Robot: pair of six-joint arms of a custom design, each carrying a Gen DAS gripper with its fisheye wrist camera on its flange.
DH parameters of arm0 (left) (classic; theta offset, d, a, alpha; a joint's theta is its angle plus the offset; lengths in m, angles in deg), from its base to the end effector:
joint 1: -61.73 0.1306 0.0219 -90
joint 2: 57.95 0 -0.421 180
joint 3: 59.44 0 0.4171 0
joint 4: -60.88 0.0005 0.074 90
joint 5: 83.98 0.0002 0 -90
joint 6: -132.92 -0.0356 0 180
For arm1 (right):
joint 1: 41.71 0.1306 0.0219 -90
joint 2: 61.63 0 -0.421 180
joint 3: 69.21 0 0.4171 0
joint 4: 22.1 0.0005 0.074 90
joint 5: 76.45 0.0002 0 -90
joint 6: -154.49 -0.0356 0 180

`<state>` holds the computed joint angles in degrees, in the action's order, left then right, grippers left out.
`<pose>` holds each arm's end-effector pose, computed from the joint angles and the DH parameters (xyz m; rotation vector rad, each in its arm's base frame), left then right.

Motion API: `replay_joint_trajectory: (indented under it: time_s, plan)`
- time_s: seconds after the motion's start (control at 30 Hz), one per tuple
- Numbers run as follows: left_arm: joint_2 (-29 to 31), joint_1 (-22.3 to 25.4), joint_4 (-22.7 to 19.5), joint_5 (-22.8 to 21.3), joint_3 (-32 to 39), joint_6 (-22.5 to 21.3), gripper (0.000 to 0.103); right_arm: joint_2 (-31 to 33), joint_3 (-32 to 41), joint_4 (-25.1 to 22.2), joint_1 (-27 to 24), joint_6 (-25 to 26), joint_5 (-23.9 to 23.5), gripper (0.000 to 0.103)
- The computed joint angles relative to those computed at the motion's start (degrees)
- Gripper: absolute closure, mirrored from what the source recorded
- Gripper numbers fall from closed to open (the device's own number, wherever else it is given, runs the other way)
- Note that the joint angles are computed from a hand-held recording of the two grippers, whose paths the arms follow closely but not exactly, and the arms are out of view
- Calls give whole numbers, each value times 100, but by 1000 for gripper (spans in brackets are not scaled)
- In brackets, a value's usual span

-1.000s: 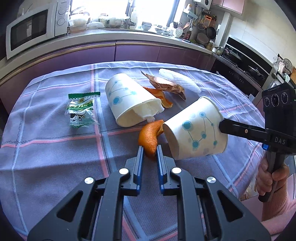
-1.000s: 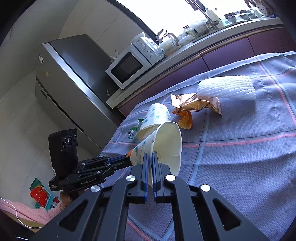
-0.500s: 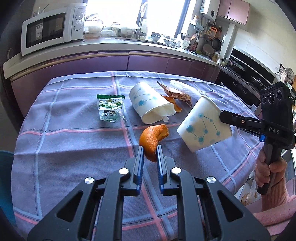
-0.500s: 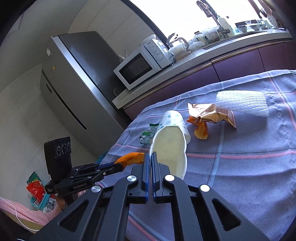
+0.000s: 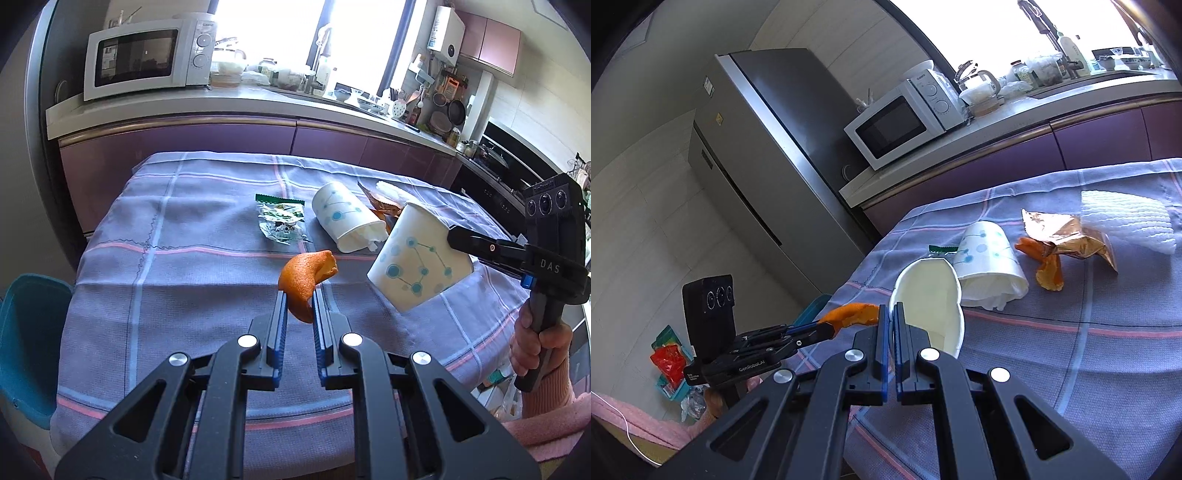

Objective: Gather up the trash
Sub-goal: 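Carry the orange peel and paper cup with both grippers toward the teal bin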

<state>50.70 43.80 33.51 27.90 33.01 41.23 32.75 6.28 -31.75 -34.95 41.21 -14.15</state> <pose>0.5994 -0.2084 0.3392 0.5868 2.2609 -0.5865 0.5356 0.0797 0.3647 -0.0029 2.1086 0.8182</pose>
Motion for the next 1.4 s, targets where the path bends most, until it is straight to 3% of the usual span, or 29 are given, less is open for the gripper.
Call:
replay_joint_trajectory:
  time_s: [0.63,1.4]
  plan:
    - [-436,539,406,-209,-515,477,89,645,888,-240,429,187,-386,101]
    - [-744,1238,655,-537,-844,957,89,1658,2397,-950,993,627,-809,101]
